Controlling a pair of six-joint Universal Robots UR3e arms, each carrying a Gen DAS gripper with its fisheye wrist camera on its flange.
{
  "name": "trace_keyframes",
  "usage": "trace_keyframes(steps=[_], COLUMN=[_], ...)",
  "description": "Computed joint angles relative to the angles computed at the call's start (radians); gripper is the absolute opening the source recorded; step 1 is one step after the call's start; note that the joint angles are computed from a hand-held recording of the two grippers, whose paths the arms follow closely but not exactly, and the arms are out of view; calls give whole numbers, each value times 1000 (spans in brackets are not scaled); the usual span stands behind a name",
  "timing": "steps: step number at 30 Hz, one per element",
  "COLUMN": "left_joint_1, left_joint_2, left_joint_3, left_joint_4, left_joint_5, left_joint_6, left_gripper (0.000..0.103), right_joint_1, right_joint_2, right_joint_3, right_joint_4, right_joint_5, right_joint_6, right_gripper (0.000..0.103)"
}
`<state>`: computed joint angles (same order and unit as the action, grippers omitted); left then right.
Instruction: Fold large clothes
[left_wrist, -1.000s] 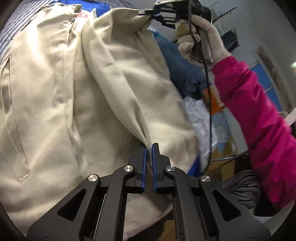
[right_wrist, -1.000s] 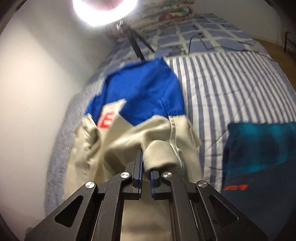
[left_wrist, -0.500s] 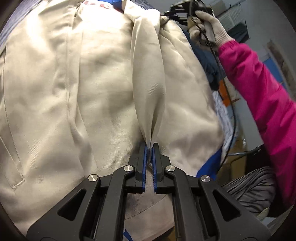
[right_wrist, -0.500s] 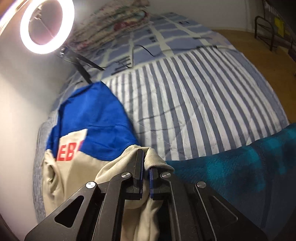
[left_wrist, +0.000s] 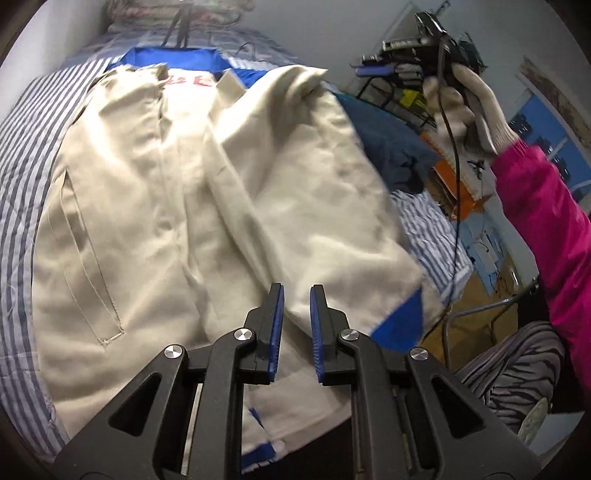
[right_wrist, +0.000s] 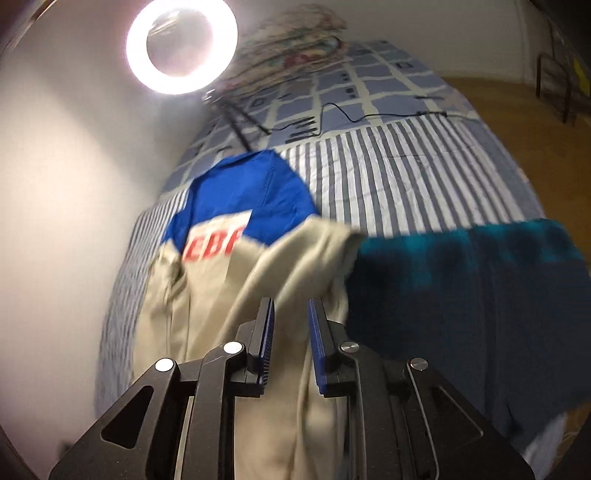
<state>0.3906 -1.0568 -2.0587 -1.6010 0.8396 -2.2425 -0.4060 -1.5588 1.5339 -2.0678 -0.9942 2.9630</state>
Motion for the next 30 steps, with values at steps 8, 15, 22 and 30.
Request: trace_keyframes(steps=[8, 15, 22, 30], left_joint_1=[-129, -190, -212, -275], left_joint_2=[11, 1, -67, -62], left_joint_3=[-31, -140, -185, -187], left_joint_4=[22, 177, 282, 268], left_joint_5=[-46, -1, 31, 20], left_joint_6=[-24, -85, -139, -129], left_gripper=[22, 34, 34, 34], right_joint_1=[-165, -109, -84, -274], right_joint_2=[-550, -614, -538, -947], right_joint_3=[390, 669, 753, 552], right_joint_4=[452, 357, 220, 719], right_joint_5=[99, 3, 50, 41], right_joint_6=[-325, -289, -244, -475], right_gripper=[39, 39, 8, 1])
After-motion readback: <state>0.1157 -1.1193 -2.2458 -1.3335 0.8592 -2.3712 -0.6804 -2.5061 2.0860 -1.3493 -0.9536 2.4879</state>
